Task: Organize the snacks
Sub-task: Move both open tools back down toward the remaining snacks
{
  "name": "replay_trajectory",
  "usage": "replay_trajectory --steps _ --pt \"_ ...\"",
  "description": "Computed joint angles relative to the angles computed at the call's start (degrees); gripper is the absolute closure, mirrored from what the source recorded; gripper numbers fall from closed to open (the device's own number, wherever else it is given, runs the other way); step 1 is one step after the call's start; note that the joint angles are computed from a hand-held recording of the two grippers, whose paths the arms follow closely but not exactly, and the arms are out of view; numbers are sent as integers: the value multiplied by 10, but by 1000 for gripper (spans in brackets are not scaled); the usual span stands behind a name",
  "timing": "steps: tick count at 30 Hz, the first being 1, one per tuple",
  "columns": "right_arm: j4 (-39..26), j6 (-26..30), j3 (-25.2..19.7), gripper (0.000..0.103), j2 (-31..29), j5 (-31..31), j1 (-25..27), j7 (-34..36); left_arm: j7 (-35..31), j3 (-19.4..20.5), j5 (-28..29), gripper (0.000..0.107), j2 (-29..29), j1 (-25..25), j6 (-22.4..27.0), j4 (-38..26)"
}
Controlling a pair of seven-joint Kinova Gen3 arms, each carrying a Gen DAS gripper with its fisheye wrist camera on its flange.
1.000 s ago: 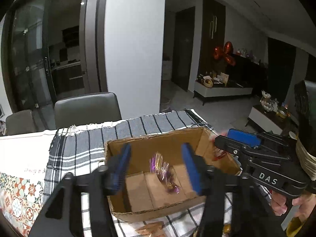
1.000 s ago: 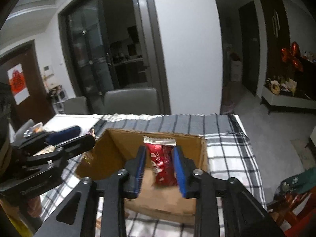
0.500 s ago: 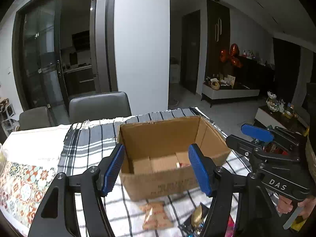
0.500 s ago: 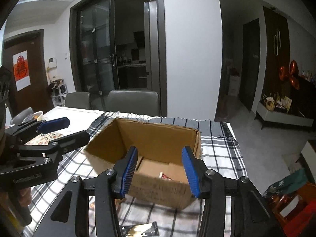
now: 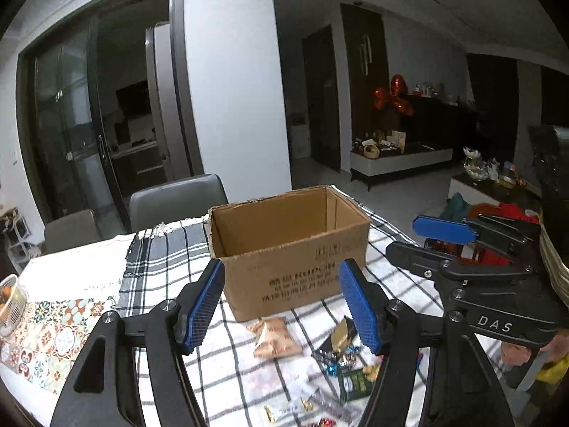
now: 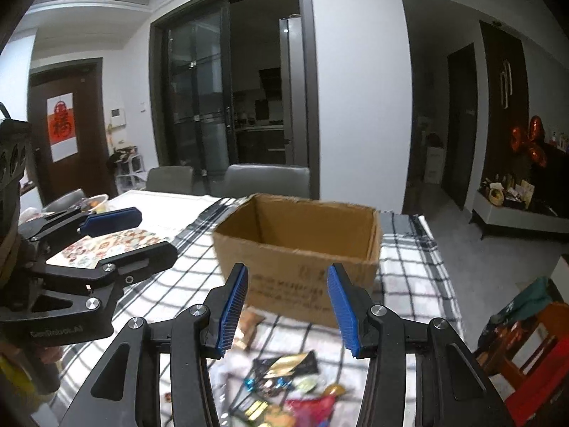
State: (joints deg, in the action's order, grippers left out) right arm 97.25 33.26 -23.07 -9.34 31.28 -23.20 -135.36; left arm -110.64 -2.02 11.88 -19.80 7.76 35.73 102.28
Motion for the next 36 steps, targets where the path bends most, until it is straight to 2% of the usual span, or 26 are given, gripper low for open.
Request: replay_trajectory --steps 3,7,14,17,21,24,26,30,32,34,36 --pt "17 -1 -17 55 -11 11 0 -18 -11 0 -10 41 -28 4 -5 28" --pt "37 -7 -27 55 -17 -3 -9 -15 -37 -17 -10 41 -58 23 -9 64" --pt "67 -14 -21 55 -11 -58 -38 29 -73 -39 -11 41 -87 42 -11 113" --pt "72 -6 -26 55 0 -59 -44 31 -89 -54 -6 42 -92 51 -9 132" --pt "74 0 -16 55 18 -68 -63 44 -120 -76 4 44 -86 65 7 148" --pt "75 2 1 56 31 -94 -80 67 -154 -97 19 51 -71 77 28 152" --pt "71 7 13 56 44 -112 -91 87 -182 -116 39 60 -58 83 47 154" --pt "63 14 29 56 67 -134 -110 119 -251 -164 91 65 -17 96 95 146" --pt "60 12 42 56 77 -166 -115 150 -278 -173 108 70 -3 92 107 146" --pt "55 13 53 63 88 -197 -117 179 -302 -178 124 70 11 87 117 145" --pt "49 17 59 63 98 -217 -119 199 -325 -184 143 73 26 81 131 141"
